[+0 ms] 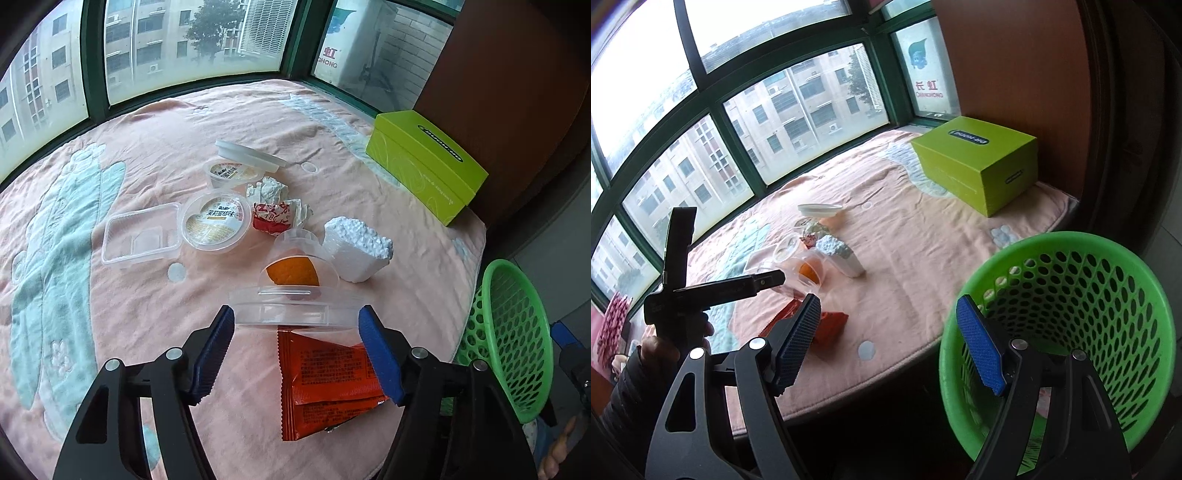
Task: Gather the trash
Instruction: 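Close the left tool on the clear round lid and lift it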
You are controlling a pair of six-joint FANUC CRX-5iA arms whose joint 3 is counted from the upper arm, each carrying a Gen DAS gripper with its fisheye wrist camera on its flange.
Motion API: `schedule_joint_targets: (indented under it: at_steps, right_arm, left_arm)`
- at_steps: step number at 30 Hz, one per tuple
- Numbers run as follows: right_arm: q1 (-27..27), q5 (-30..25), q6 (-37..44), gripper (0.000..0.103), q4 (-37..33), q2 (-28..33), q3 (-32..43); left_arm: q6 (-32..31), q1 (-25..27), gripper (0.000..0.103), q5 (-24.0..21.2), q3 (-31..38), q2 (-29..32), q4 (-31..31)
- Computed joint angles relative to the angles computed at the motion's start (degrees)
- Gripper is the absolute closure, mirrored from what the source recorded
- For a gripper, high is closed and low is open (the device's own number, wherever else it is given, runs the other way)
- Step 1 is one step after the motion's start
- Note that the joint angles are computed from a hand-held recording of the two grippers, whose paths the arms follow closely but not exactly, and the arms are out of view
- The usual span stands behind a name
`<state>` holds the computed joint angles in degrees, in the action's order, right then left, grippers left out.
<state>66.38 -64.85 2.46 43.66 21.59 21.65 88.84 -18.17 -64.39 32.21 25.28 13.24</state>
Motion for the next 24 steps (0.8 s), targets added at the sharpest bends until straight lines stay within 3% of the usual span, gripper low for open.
schedule_joint_targets:
  at_steps: [3, 8, 10, 12, 16, 18, 24]
  right_arm:
    - [-0.14, 0.54, 1.09, 0.027, -0.81, 0.73, 0.93]
    - [-0.36, 1.94, 3.87, 0.027, -3.16, 2.37, 3.02]
    - [-0.31, 1.90, 4.98, 0.027, -3.71, 3.10, 4.00]
    - [-0.31, 2.06, 5.61, 0.027, -4.19, 3.53, 4.62]
    - [-0.40, 2.22, 5.42, 0.027, -4.40, 3.47, 4.42]
    - [-0.47, 2.29, 4.98, 0.027, -4.41, 3.20, 3.96]
    - [-0.48, 2.67, 4.59, 0.027, -4.87, 2.78, 3.27]
  left_arm:
    - [-2.14, 0.94, 0.060, 1.35, -2.16, -1.29, 3.36]
    - [-2.35, 1.61, 0.060, 1.28, -2.75, -2.03, 3.67]
    - [-2.30, 1.91, 0.056, 1.42, -3.34, -2.24, 4.26]
    - [-2.01, 1.82, 0.041, 1.34, -3.53, -2.33, 3.78]
    - [-2.20, 1.84, 0.031, 2.14, -5.03, -2.71, 4.49]
    - [-2.39, 1.70, 0.019, 2.49, -5.66, -2.84, 4.78]
    - [-3.38, 1.08, 0.010, 1.39, -5.62, -2.21, 3.33]
